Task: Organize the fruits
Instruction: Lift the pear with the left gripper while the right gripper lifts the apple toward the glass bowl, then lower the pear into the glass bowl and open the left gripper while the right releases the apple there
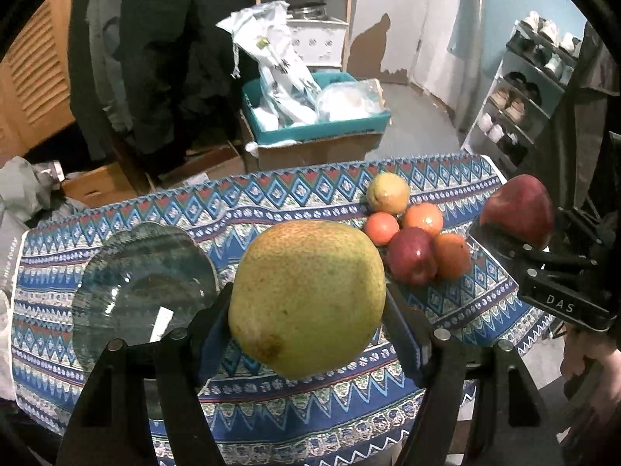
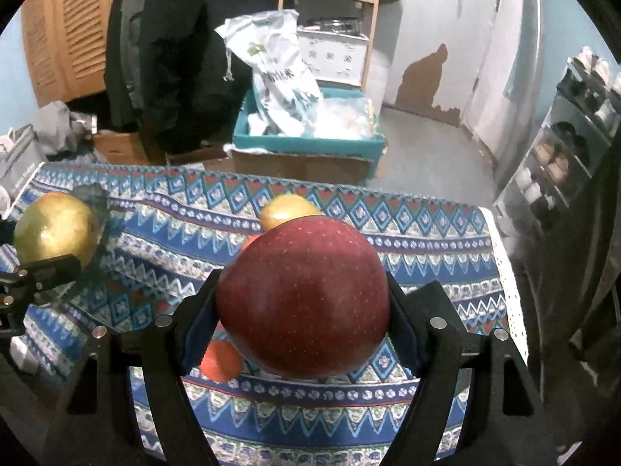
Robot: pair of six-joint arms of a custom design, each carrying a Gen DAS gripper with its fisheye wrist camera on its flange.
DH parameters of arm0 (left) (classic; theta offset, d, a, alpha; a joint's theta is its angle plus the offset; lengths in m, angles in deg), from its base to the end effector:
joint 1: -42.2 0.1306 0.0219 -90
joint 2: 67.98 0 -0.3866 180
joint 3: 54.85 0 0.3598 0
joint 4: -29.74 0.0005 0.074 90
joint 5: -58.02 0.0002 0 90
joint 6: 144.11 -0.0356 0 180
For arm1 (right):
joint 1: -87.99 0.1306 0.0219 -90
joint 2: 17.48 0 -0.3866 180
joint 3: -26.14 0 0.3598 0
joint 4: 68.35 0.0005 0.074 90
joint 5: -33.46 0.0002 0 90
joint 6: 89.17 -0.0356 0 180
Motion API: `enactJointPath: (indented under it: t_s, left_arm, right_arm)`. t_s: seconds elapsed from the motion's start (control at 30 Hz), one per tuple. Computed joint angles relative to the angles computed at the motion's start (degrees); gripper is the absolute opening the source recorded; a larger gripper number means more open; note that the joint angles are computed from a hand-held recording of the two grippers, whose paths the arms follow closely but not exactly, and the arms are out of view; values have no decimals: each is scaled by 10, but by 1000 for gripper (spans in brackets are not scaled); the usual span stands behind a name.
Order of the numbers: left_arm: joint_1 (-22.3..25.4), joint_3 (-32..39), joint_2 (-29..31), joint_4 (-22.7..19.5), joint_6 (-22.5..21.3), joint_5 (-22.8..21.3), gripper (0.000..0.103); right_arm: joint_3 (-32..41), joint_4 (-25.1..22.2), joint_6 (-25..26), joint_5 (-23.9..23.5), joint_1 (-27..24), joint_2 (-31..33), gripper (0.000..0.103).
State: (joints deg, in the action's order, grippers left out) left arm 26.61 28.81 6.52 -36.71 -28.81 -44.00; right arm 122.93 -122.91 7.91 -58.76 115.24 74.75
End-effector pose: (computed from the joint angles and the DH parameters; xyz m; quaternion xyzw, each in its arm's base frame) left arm 0.3221 -0.0827 0.4687 -0.1101 0.9483 -0.0037 0.2975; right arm 0.4138 0.2141 0.4614 -0.2836 0.8957 0.0778 0.3335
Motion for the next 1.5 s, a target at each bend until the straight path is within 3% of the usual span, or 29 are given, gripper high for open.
enactJointPath:
  t_s: [0.7,1.5]
  left_arm:
    - [68,-21,-65,-2,-11,-13,74]
    - [251,-102,-115,-8,-51,46,74]
  right_arm:
    - [71,-9,-13,-15,83,32,77]
    - [214,-76,-50,-54,187,178,77]
